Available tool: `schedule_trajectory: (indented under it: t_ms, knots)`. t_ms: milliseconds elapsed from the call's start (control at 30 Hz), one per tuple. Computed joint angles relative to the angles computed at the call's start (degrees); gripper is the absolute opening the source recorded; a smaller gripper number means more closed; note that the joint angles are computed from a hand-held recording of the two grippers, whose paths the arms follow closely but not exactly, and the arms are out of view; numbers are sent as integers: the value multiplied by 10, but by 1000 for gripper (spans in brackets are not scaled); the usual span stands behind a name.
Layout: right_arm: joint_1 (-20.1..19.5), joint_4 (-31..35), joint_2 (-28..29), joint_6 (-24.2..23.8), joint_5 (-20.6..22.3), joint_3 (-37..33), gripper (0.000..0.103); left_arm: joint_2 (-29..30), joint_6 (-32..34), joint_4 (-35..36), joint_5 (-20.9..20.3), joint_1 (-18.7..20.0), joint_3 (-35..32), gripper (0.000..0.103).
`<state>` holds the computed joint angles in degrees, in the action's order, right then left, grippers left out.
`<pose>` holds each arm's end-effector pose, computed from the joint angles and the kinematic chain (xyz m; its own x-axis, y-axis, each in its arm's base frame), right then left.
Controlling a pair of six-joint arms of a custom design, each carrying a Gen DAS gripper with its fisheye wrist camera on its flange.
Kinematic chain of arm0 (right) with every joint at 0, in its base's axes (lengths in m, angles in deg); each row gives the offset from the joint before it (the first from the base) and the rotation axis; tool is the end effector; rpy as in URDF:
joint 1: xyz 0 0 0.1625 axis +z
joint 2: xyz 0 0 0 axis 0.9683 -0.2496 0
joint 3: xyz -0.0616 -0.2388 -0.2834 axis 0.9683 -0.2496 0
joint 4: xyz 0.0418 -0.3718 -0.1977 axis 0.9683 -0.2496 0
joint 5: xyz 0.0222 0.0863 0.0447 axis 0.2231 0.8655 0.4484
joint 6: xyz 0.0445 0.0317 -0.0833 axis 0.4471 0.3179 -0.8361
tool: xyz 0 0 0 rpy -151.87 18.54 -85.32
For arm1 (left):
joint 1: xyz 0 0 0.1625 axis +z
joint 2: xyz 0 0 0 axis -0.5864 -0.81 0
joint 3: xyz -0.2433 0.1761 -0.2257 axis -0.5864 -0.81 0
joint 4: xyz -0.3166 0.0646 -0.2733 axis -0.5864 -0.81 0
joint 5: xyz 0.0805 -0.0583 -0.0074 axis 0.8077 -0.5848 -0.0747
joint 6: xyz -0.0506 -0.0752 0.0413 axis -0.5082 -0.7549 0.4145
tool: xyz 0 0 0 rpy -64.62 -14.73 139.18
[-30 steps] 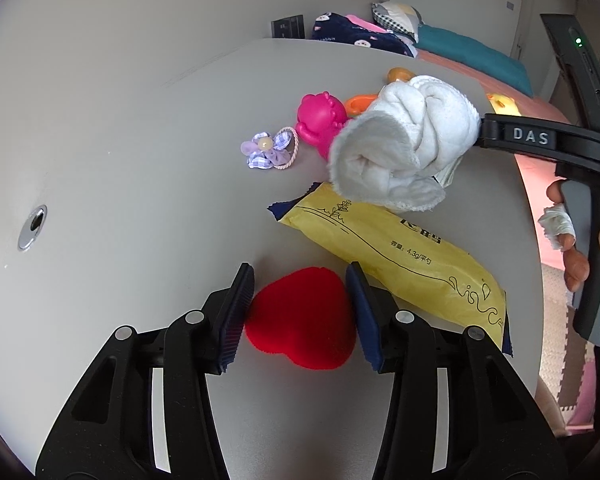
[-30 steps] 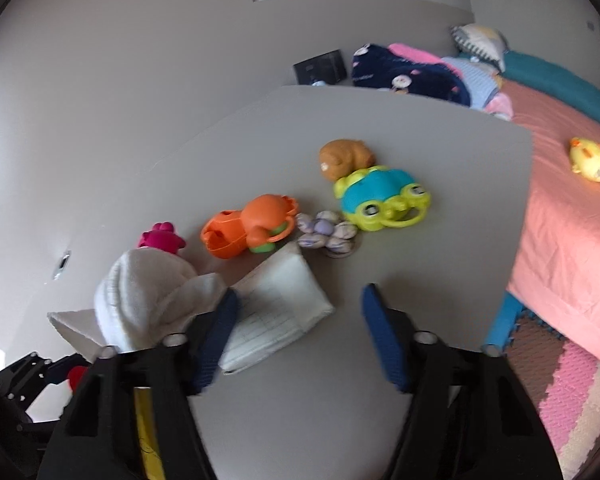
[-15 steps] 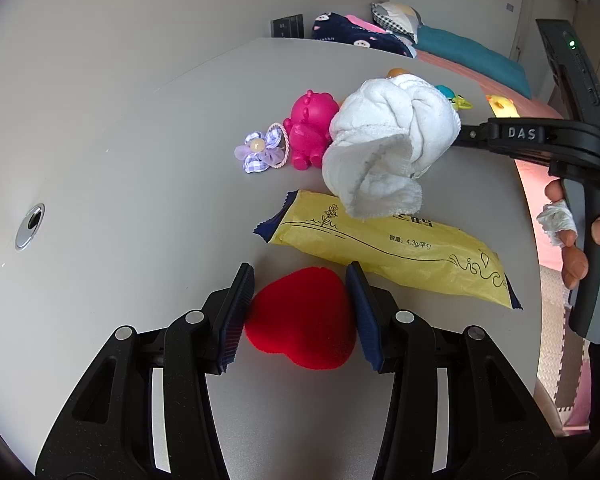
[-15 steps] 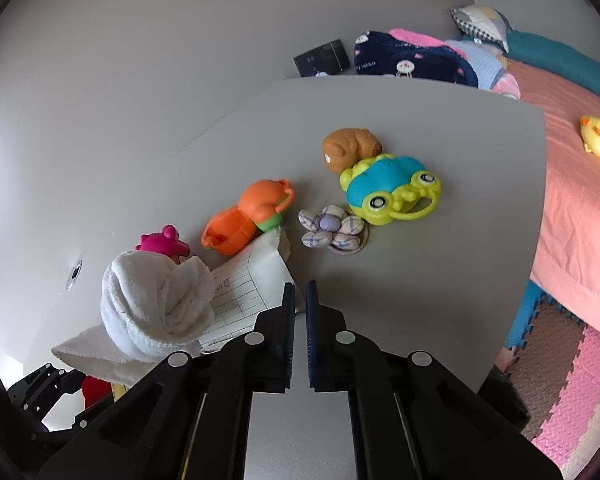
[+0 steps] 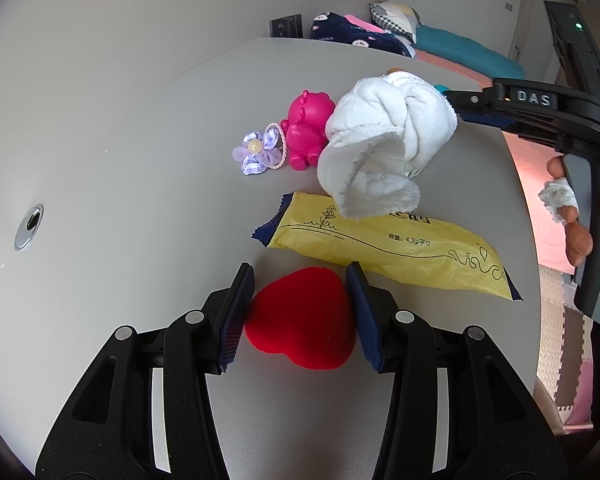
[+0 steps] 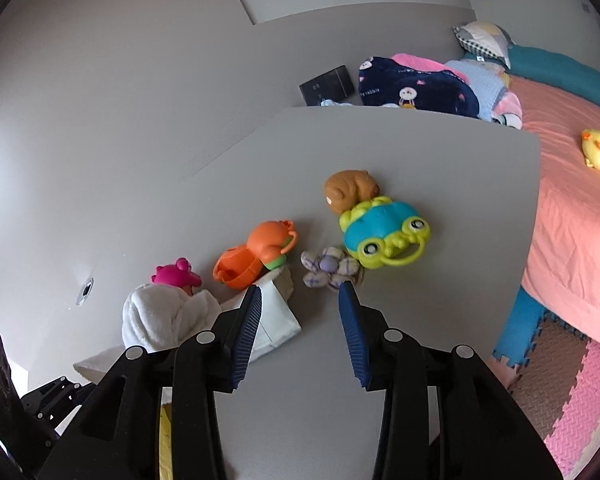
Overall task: Collect trash
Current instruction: 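Grasp the red heart with the left gripper while the right gripper grasps the white paper card, then carry the heart and card over the black bin and open both grippers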
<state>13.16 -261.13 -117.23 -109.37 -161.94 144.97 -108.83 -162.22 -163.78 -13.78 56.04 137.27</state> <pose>0.1175 -0.4931 0.1298 -0.7909 -0.5253 0.3140 -0.6094 0.7232 -0.3250 -0.1912 -0.2954 0.0274 -0.6821 -0.1781 -0.7092 0.3400 0.7814 -0.5233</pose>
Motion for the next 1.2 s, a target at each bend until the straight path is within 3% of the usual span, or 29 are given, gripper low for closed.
schedule_trajectory:
  t_ms: [300,367,433,500,633,933,1200]
  knots:
    - [1,61,26,6,12,-24,42,4,1,-3,-1,-1,-1,47]
    - [5,67,28,-2,8,-26,37,4,0,-3,-1,-1,-1,47]
    - [6,78,24,-10,15,-24,24,4,0,-3,-1,-1,-1,47]
    - [7,71,17,-20,21,-15,19,4,-1,-5,-1,-1,-1,47]
    - [9,72,-7,-37,36,4,12,11,-24,13,3,-7,-7,47]
    - [10,46,-69,-30,39,39,11,-8,-78,55,8,-40,-8,46]
    - [1,50,-142,-35,48,69,11,9,-64,52,24,-67,-28,46]
